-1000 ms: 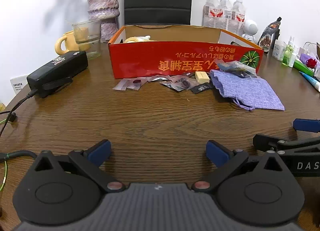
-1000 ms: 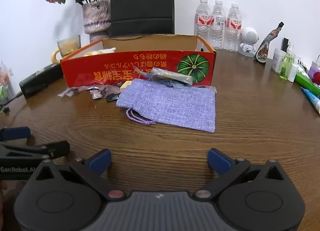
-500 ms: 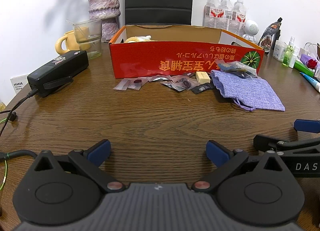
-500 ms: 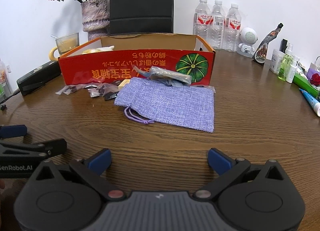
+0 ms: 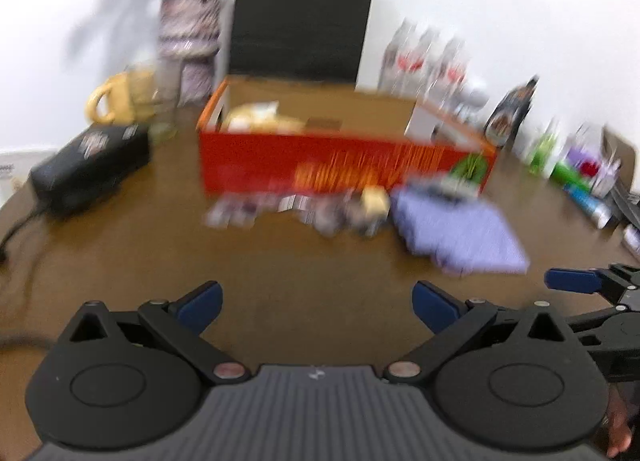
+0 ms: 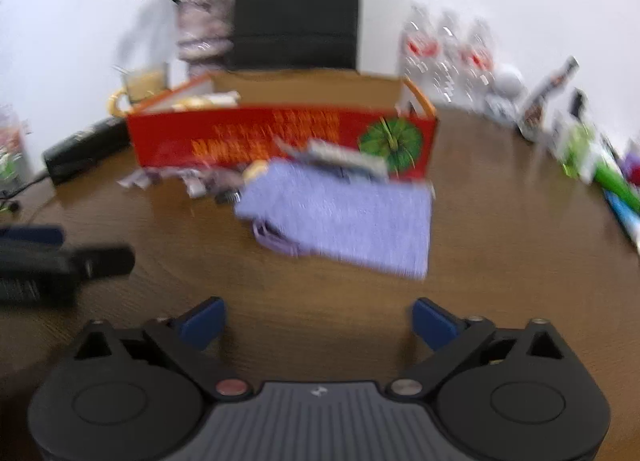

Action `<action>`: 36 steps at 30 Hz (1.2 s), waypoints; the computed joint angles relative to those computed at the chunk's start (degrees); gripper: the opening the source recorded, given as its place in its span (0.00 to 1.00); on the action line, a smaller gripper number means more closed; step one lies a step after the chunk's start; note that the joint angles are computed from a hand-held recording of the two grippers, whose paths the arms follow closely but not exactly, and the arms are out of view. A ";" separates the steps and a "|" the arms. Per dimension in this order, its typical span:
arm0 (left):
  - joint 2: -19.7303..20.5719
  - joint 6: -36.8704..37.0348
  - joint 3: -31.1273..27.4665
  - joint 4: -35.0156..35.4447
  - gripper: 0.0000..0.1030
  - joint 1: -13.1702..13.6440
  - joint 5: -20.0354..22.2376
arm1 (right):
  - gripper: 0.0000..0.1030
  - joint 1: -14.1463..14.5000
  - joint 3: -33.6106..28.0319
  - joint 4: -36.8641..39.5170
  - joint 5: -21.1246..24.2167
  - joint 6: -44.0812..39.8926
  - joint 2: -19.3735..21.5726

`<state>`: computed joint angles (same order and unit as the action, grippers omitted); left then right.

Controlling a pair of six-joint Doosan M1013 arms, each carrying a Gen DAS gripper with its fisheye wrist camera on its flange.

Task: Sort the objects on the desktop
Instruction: 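Grasp the blue-and-white packet with the right tool while the left grasps a clear packet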

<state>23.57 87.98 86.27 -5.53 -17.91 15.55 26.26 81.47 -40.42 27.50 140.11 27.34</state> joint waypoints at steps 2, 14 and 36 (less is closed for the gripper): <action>1.23 4.27 -2.18 -1.01 1.00 0.17 0.06 | 0.91 -0.57 -0.84 -5.57 -1.30 2.84 0.00; 8.81 -6.44 -13.97 8.09 0.74 3.01 8.94 | 0.59 -3.98 -11.48 7.47 -2.31 -26.37 6.49; 8.50 -2.54 -12.97 10.04 0.34 1.30 11.35 | 0.17 -4.16 -10.45 24.16 1.56 -40.38 5.45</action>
